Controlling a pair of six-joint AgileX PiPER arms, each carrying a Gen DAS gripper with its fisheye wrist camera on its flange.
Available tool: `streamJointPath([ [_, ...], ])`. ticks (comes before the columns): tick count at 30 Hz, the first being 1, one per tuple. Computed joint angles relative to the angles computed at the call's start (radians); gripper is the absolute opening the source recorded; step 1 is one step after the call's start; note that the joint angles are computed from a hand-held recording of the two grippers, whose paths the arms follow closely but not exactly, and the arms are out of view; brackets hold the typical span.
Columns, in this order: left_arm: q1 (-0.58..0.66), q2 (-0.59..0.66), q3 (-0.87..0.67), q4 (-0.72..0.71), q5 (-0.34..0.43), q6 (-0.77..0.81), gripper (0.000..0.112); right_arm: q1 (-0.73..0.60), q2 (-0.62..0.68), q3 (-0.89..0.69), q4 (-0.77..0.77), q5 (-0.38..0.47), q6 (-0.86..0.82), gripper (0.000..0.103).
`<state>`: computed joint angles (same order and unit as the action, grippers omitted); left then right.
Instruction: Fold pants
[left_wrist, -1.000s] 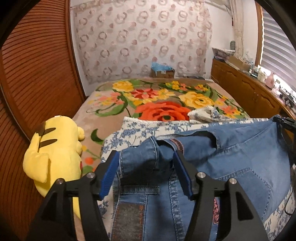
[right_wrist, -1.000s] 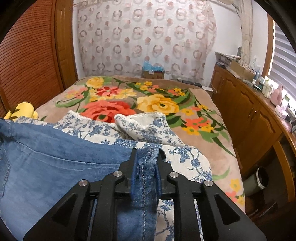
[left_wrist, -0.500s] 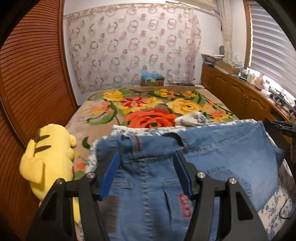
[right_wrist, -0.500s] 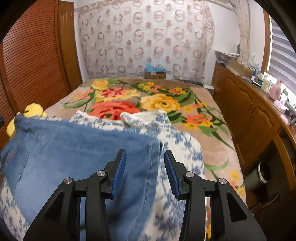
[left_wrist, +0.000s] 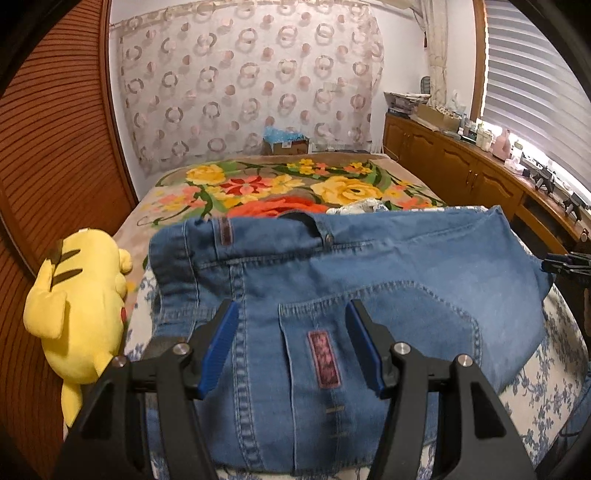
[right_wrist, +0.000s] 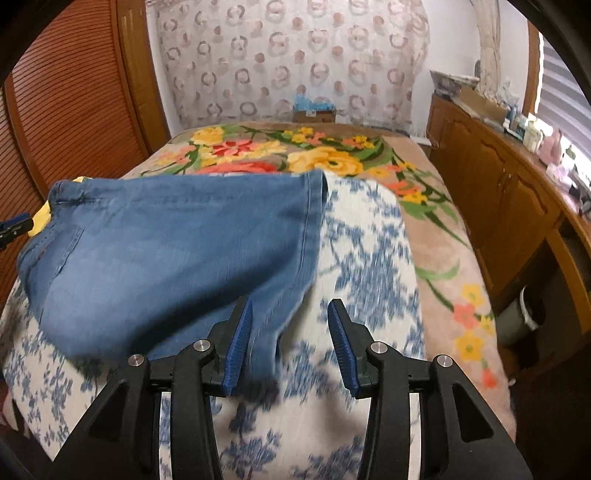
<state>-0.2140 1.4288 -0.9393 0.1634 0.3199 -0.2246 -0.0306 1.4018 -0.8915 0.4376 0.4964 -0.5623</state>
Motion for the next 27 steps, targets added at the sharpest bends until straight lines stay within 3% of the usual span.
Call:
streamJointPath([
  [5, 0.013, -0.015, 0.048, -0.008, -0.014, 0.003, 0.059, -0.01, -0.019, 0.059, 0.075, 0.012, -0.05, 0.042],
  [6, 0.015, -0.019, 0.056, -0.013, -0.017, 0.006, 0.059, -0.002, -0.019, 0.063, 0.069, 0.011, -0.045, 0.033],
  [7, 0.016, -0.02, 0.06, -0.013, -0.018, 0.006, 0.059, 0.004, -0.021, 0.067, 0.077, 0.011, -0.058, 0.016],
  [10, 0.02, -0.031, 0.077, 0.003, -0.023, -0.01, 0.059, 0.03, -0.053, 0.069, 0.072, -0.007, -0.054, 0.004],
  [12, 0.026, -0.042, 0.09, 0.003, -0.027, -0.012, 0.059, 0.017, -0.086, 0.057, 0.144, -0.005, -0.092, 0.004],
  [15, 0.04, -0.06, 0.108, -0.019, -0.032, 0.004, 0.059, 0.027, -0.131, 0.024, 0.124, -0.04, -0.055, 0.003],
  [21, 0.059, -0.093, 0.139, -0.032, -0.036, 0.019, 0.059, 0.054, -0.081, -0.049, 0.038, -0.026, 0.024, 0.004],
  [24, 0.079, -0.111, 0.159, -0.037, -0.037, 0.03, 0.059, 0.036, -0.056, -0.039, 0.07, 0.012, 0.009, 0.004],
  [26, 0.102, -0.116, 0.169, -0.064, -0.037, 0.063, 0.059, 0.027, -0.051, -0.005, 0.088, 0.01, -0.007, 0.008],
  [27, 0.111, -0.117, 0.172, -0.069, -0.038, 0.07, 0.059, 0.026, -0.048, 0.012, 0.086, 0.008, -0.008, 0.017],
])
